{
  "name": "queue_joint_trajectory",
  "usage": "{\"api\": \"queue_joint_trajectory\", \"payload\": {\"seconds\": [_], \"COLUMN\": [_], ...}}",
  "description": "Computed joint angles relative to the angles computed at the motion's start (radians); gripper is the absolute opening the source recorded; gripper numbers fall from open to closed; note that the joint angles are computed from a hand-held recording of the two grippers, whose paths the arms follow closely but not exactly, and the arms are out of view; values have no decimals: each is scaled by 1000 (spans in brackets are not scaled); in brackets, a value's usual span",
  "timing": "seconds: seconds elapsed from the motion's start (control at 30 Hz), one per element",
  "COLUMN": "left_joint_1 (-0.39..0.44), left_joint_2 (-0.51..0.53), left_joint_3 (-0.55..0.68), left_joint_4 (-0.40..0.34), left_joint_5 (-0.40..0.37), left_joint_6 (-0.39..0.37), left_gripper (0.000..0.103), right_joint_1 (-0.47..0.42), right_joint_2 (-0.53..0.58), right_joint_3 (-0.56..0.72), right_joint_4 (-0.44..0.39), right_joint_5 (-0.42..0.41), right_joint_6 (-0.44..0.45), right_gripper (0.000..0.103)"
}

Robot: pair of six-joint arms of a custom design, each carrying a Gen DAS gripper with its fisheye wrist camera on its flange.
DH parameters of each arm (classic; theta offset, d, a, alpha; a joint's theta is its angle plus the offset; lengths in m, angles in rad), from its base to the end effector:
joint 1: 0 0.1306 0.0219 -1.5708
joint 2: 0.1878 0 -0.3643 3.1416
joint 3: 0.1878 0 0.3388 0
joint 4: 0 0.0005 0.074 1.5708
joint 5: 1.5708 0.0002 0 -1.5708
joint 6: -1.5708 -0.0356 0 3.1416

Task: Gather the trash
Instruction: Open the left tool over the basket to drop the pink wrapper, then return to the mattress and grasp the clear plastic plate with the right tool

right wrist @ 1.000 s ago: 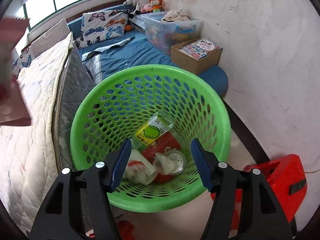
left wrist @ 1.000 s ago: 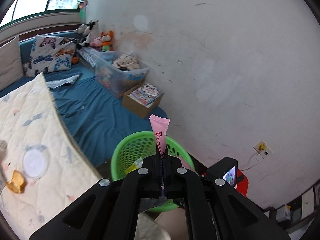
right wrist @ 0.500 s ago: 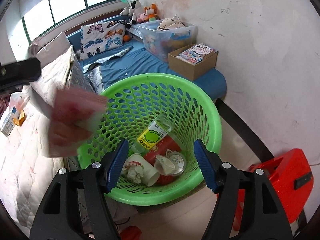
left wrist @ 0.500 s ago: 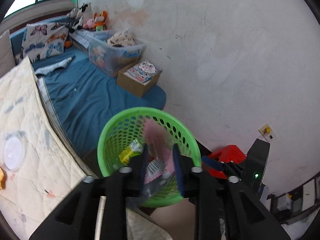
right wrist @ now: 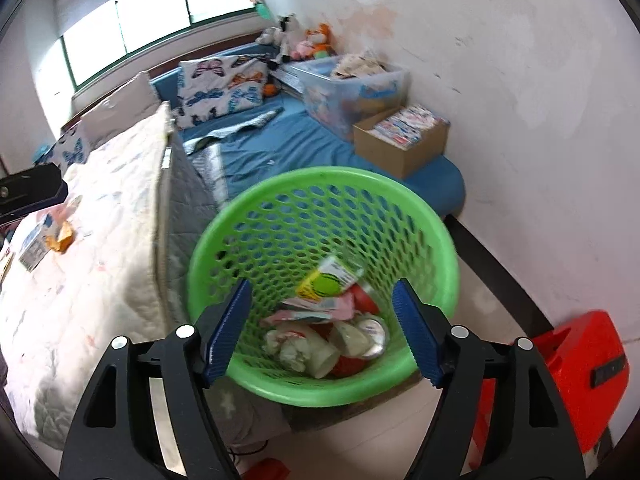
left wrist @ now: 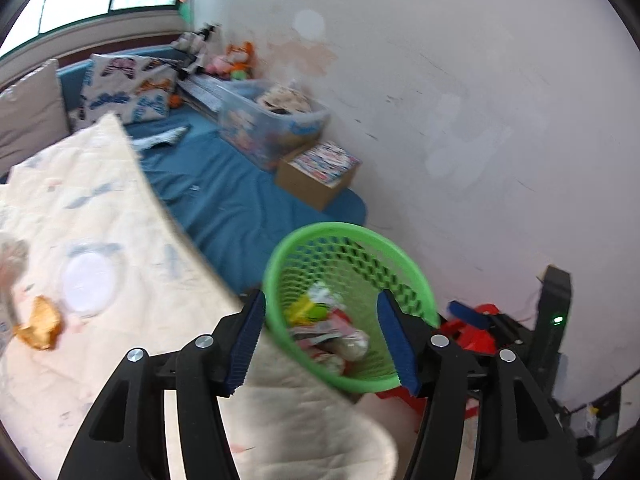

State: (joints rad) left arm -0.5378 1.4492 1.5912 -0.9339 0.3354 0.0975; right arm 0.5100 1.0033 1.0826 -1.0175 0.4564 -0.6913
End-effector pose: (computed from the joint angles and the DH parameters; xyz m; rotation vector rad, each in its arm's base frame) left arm 0.3861 -0.2445 0.4653 0.6904 2.3175 -0.6972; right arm 0.2585 0.1260 0.4102 0.3946 2.3474 -0.0157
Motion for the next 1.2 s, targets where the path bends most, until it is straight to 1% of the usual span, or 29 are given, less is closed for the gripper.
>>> {"api": "queue_joint_trajectory", "payload": {"seconds": [0.13, 0.3, 0.4, 0.53, 0.57, 0.63, 0.67, 0.83, 0.97, 1.1, 1.2], "left_joint_1": [74, 188, 268, 371, 388, 430, 441, 485, 495, 507, 516], "left_joint_2": [-68, -131, -150, -152, -153, -150, -147, -148, -143, -129, -114], "left_joint_3": [-74, -137, -159, -174, -178, -188, -192, -222, -233, -236, -230], "left_joint_4": [22, 41, 38, 28, 27, 24, 25, 28, 28, 26, 17], "left_joint_5": [-37, -37, -31, -31, -33, -27, -29, -22, -10, -3, 16], "left_joint_6": [-21, -40, -53, -76, -79, -83, -82, -83, -83, -89, -80], "left_gripper": [60, 61, 61, 61, 61, 61, 61, 61, 61, 61, 61], "right_joint_1": [51, 110, 142, 154, 154, 155, 156, 159, 156, 150, 139], "right_joint_2": [52, 148, 222, 322, 358, 406, 445, 575, 685, 766, 814], "right_joint_3": [53, 132, 193, 277, 307, 351, 388, 514, 629, 719, 775], "right_joint_4": [40, 73, 97, 134, 143, 151, 151, 143, 108, 73, 51], "right_joint_5": [-12, -32, -56, -119, -146, -172, -183, -222, -241, -236, -248], "right_joint_6": [31, 91, 138, 193, 209, 227, 243, 294, 333, 353, 370], "right_gripper": [80, 83, 83, 84, 84, 84, 84, 84, 84, 84, 84]}}
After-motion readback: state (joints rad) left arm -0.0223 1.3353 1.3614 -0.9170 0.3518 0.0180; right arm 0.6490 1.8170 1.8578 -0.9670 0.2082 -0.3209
